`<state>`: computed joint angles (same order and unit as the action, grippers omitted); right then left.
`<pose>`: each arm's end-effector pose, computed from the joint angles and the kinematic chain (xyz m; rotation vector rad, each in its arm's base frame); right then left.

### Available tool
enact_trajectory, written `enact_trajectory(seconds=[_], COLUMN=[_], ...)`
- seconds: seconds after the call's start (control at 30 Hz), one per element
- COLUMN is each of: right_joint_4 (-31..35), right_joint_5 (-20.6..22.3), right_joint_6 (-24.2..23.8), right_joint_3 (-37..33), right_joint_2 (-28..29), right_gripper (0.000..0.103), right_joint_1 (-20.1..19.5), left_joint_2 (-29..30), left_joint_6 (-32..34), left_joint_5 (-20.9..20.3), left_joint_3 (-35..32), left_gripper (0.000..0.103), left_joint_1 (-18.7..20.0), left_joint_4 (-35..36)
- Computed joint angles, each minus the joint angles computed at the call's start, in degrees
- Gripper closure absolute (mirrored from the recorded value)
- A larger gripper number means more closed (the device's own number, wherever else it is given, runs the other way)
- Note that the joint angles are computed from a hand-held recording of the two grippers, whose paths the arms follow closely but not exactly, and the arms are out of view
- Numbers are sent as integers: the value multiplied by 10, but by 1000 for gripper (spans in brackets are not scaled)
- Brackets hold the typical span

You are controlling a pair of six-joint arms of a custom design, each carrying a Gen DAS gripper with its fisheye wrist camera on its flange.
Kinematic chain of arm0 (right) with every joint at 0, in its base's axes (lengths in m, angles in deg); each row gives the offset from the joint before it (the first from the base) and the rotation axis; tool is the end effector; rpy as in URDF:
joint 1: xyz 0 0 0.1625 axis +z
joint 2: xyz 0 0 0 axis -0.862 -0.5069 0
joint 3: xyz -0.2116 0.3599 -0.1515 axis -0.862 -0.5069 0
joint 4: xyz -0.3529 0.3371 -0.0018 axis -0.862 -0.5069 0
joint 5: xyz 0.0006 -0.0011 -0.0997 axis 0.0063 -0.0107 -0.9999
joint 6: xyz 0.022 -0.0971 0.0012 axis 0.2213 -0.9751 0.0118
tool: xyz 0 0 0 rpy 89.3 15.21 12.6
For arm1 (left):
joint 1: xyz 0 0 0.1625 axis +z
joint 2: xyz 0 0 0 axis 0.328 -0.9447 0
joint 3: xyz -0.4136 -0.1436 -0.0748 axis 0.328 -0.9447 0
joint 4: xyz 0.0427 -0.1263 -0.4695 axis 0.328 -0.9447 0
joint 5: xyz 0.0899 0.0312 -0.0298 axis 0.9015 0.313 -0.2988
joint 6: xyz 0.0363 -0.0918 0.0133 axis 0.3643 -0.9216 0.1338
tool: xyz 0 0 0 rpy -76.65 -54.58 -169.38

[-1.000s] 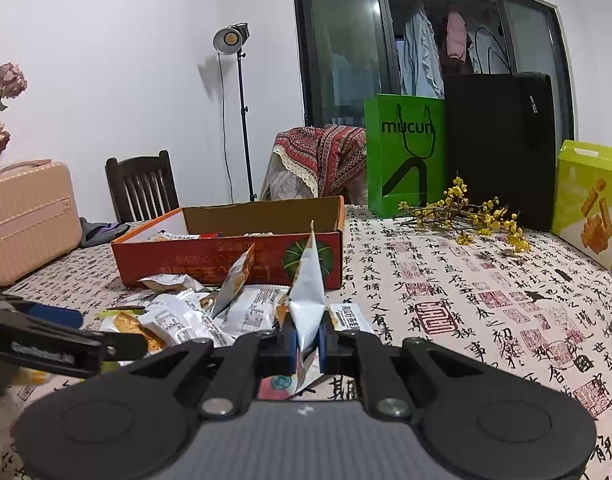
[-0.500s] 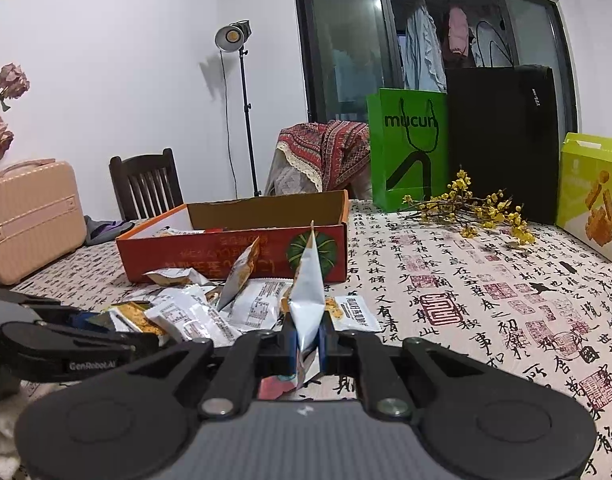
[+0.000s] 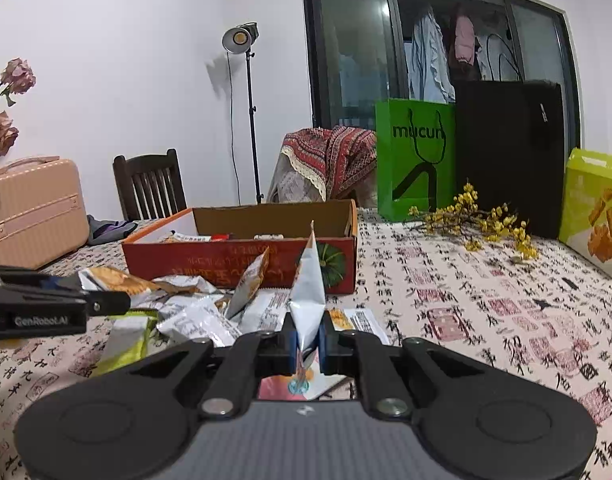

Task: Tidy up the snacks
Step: 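Carry both held packets toward the box, then lower both packets into the box and open both grippers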

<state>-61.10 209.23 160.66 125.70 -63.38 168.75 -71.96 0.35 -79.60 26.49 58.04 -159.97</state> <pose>0.2558 -0.5501 -0.0506 0.1356 -1.8302 1.5218 -0.0175 -0.6964 0.2220 1.4329 2.2721 -0.9718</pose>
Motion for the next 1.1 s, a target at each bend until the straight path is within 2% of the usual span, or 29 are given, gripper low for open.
enact_trajectory(seconds=[0.23, 0.53, 0.8, 1.1], right_joint_4=[2, 36, 88, 179], right_joint_5=[-6, -26, -39, -43], right_joint_6=[-20, -27, -22, 2], right_joint_3=[-18, -62, -124, -228], right_joint_2=[-4, -10, -4, 31], right_gripper=[93, 93, 93, 93], right_joint_1=[4, 1, -9, -31], left_joint_2=[6, 32, 79, 154], left_joint_6=[-14, -54, -90, -132], left_joint_5=[-25, -42, -23, 11], left_joint_3=[-24, -74, -143, -241], left_gripper=[62, 62, 62, 62], left_joint_1=[-7, -25, -38, -43], left_joint_4=[-1, 8, 20, 44])
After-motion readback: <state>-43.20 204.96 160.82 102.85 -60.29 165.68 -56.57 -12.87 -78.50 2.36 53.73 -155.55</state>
